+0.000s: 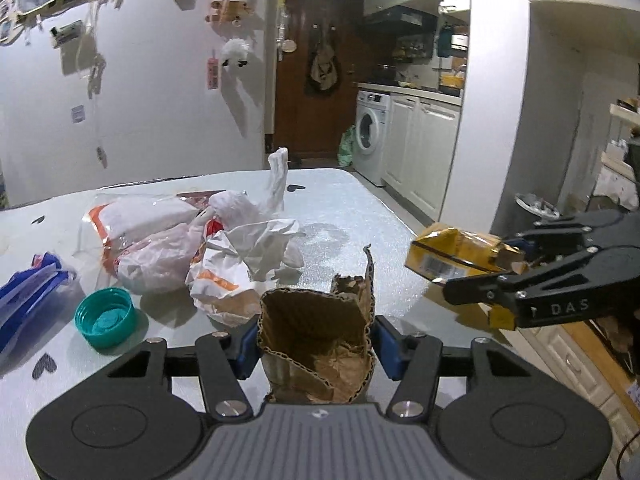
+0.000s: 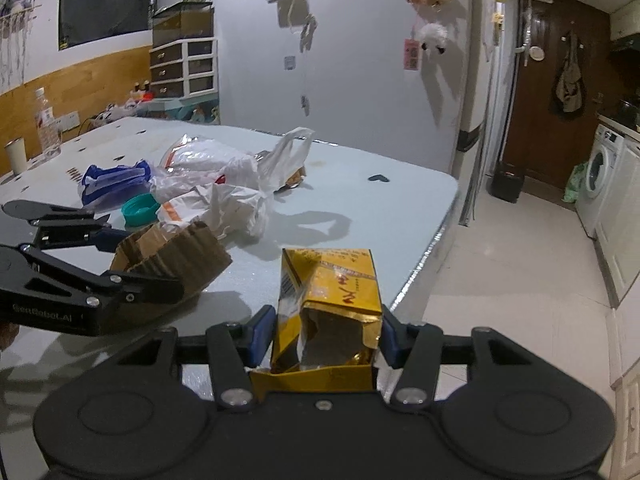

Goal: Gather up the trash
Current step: 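Lift the cardboard and yellow box off the counter with both grippers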

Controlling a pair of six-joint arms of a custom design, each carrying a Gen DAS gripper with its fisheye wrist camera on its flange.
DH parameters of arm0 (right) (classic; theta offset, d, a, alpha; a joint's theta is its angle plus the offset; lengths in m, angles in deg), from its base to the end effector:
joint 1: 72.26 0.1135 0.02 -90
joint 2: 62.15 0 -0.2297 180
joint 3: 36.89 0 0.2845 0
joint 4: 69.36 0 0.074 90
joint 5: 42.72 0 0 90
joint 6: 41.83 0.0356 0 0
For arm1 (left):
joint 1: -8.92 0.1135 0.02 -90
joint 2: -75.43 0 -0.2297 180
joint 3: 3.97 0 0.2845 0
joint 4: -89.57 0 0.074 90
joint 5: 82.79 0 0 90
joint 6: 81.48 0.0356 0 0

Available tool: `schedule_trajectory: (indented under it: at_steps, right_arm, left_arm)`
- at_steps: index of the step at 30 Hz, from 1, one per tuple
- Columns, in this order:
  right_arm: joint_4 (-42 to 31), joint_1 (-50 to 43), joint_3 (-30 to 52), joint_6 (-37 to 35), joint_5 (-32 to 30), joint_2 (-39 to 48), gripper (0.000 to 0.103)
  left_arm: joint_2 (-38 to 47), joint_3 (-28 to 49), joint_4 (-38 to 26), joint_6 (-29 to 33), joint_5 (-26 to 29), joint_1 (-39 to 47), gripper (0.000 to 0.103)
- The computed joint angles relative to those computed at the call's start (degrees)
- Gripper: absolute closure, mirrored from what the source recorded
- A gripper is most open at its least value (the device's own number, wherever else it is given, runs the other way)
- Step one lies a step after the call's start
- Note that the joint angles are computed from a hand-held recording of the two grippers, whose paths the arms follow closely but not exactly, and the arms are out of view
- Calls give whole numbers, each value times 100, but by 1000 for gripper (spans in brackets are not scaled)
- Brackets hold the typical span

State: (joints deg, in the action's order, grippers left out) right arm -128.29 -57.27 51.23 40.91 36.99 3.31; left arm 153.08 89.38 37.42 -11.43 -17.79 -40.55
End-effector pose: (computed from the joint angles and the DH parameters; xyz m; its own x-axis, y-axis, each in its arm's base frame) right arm 0.2640 0.0773 0.3676 -0.5171 -0.2672 -0.8131 -0.4627 0.8865 0.0029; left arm 0.2260 -0.2412 0.3517 -0.5226 0.1354 -0.8418 0.3081 0.9506 -0.0384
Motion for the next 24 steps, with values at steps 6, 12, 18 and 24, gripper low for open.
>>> schedule_trajectory:
  at_steps: [6,12,18,24]
  right_arm:
    - [-51,-240,-203,62,-172,-415,49]
    - [-218,-627,-420,53,-431,-893,49]
    - [-469,-1141,-500,-78,-719,-1330,49]
    - [-745,-1929,-550,-432,-1089,-1718,49]
  left_arm:
    - [32,71,-39,-372,-608,-407,45]
    - [304,340,-267,-768,-1211,-870,45]
    - [654,726,-352,-1196,-1647,-1297,45]
    - [1218,1443,-619,-1538,-1989,-1650,45]
